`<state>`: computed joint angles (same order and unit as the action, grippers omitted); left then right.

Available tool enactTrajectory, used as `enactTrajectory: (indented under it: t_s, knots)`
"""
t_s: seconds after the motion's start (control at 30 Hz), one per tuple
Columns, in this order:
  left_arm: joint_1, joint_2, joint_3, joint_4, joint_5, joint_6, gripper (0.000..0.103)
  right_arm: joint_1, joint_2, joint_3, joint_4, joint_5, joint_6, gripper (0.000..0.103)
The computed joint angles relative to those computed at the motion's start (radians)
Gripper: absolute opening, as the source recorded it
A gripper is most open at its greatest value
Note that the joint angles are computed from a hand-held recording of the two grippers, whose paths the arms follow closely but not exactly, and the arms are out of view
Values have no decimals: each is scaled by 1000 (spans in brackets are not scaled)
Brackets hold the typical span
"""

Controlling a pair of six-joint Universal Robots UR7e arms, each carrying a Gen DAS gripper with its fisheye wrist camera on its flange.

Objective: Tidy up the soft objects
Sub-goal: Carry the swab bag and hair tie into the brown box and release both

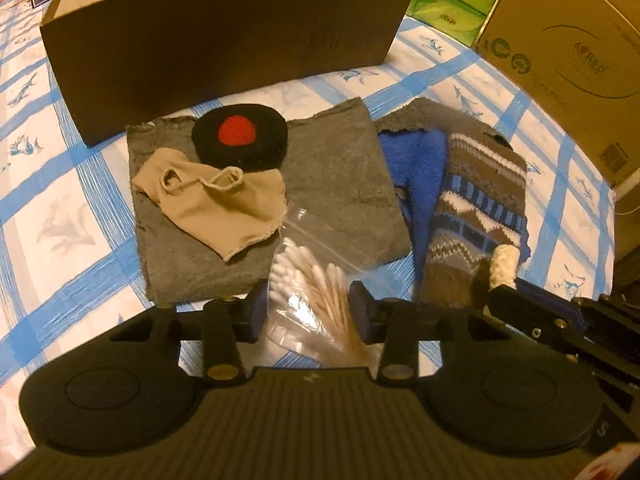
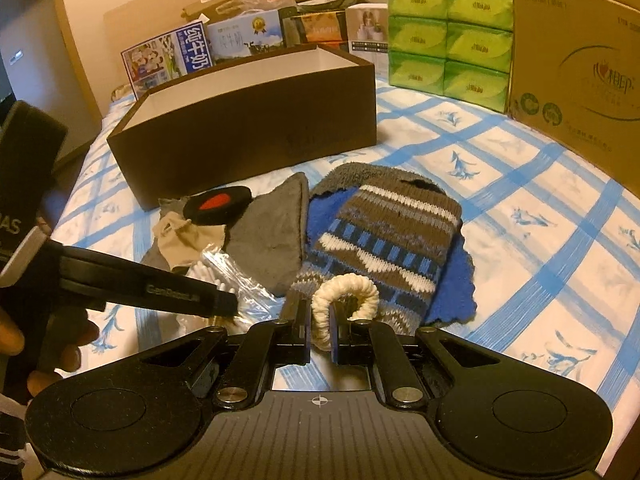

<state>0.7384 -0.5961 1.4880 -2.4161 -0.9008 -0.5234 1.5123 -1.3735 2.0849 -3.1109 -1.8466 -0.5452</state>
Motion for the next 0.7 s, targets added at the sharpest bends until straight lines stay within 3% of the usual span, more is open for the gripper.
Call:
enactTrajectory:
  t_s: [0.7]
  knots:
    - [-63, -149, 112, -84, 89, 41, 36, 54, -28, -4, 4, 34, -5, 9]
